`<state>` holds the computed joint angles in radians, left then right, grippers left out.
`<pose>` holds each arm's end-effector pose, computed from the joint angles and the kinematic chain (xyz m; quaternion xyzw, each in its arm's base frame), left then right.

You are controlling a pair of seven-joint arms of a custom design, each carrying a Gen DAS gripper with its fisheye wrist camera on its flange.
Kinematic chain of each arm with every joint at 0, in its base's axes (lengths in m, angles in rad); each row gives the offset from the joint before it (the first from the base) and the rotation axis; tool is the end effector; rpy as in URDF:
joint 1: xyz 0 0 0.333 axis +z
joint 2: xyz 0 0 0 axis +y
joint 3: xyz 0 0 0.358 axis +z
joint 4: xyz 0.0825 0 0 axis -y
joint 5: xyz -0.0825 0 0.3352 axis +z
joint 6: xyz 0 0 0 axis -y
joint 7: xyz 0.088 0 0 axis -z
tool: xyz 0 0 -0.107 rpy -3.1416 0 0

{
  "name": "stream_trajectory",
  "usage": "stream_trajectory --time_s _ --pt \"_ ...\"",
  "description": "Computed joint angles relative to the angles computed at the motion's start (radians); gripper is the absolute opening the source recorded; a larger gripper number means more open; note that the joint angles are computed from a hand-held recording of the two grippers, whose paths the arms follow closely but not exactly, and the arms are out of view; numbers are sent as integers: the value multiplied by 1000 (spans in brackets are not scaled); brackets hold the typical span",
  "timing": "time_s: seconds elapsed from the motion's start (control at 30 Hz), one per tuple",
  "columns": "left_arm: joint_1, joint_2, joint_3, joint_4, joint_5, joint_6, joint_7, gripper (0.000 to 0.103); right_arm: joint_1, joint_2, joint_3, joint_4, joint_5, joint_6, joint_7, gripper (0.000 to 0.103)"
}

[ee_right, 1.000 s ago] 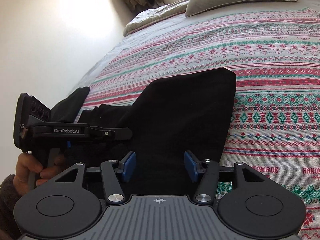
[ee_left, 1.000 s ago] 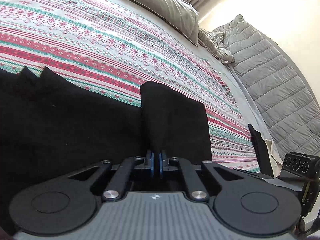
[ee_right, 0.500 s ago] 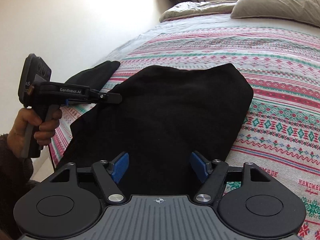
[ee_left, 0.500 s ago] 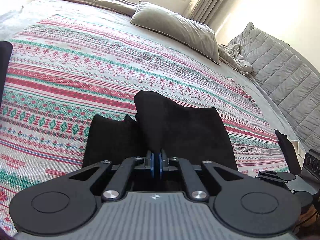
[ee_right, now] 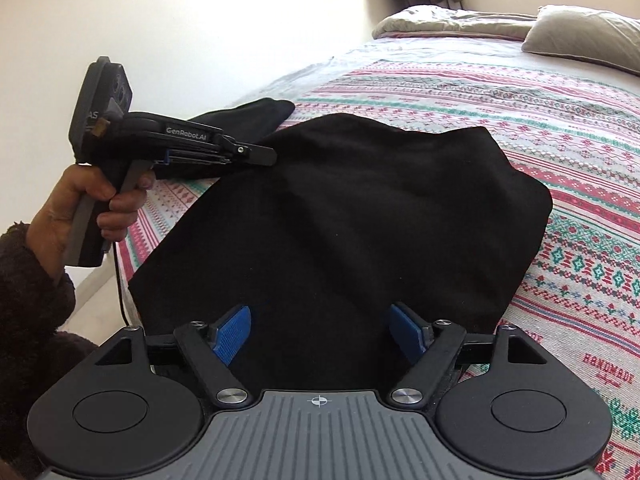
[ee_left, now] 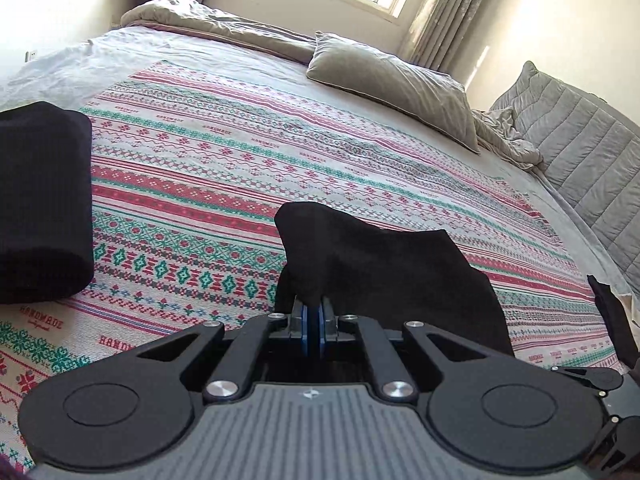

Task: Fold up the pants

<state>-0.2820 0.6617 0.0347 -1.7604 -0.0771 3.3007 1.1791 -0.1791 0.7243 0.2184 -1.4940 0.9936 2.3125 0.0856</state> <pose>0.6854 -0.1709 0.3666 -0.7031 0.5697 -0.3813 0.1888 0.7194 0.0066 0.3298 -0.8328 0.3475 -0.0094 0.4308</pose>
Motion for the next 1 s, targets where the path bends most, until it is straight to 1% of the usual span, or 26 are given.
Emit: stream_trajectory --time_s 0.07,0.1,0.13,0.17,0.2,0.23,0.27,0.3,0.37,0.4,0.47,0.5,0.57,0.6,0.67,0.73,0.77,0.87,0.97,1.0 --pt "-28 5 36 -2 -9 10 -8 27 2 -2 4 -10 -3 -4 -18 78" --pt "-59 1 71 -11 -15 15 -9 34 4 -9 7 -25 -2 2 -39 78" --pt "-94 -1 111 -17 -19 17 -6 45 5 -16 11 -42 3 13 -67 80" --pt "-108 -5 126 -25 -17 21 3 51 5 -29 18 -72 17 33 -108 80" --pt "-101 -11 115 -37 -10 32 14 65 6 -42 24 -100 34 50 -149 80" --pt "-81 -17 90 -48 -6 43 23 76 11 -56 33 -125 48 62 -193 80" --pt "-46 -20 47 -57 1 54 33 78 10 -66 35 -142 48 45 -230 80" --pt "6 -21 -14 -63 13 60 41 81 11 -74 32 -154 38 15 -257 79" --pt "120 -12 -145 -63 39 46 47 83 17 -95 23 -184 12 -40 -324 79" --pt "169 -4 -199 -61 51 33 49 86 19 -110 20 -205 14 -45 -375 79" --pt "248 13 -289 -56 62 1 47 86 24 -133 9 -231 21 -56 -454 79" --pt "296 27 -344 -52 64 -10 45 86 24 -132 -2 -218 20 -81 -447 77" --pt "413 68 -479 -58 81 21 51 86 21 -111 -25 -158 25 -138 -365 78" --pt "461 89 -534 -60 95 35 49 86 19 -102 -31 -137 48 -140 -326 78" --pt "567 143 -658 -61 137 61 37 86 16 -80 -39 -88 94 -113 -258 78" --pt "646 197 -752 -57 185 70 16 86 17 -55 -47 -43 126 -65 -183 78" --pt "669 221 -780 -50 206 72 6 86 18 -37 -49 -18 134 -37 -152 78" --pt "699 267 -822 -27 252 74 -21 86 24 -2 -47 20 135 70 -102 78" --pt "717 306 -852 0 290 64 -34 86 31 51 -55 89 69 109 16 78" --pt "720 316 -859 8 301 62 -34 86 30 70 -60 114 39 103 64 78"
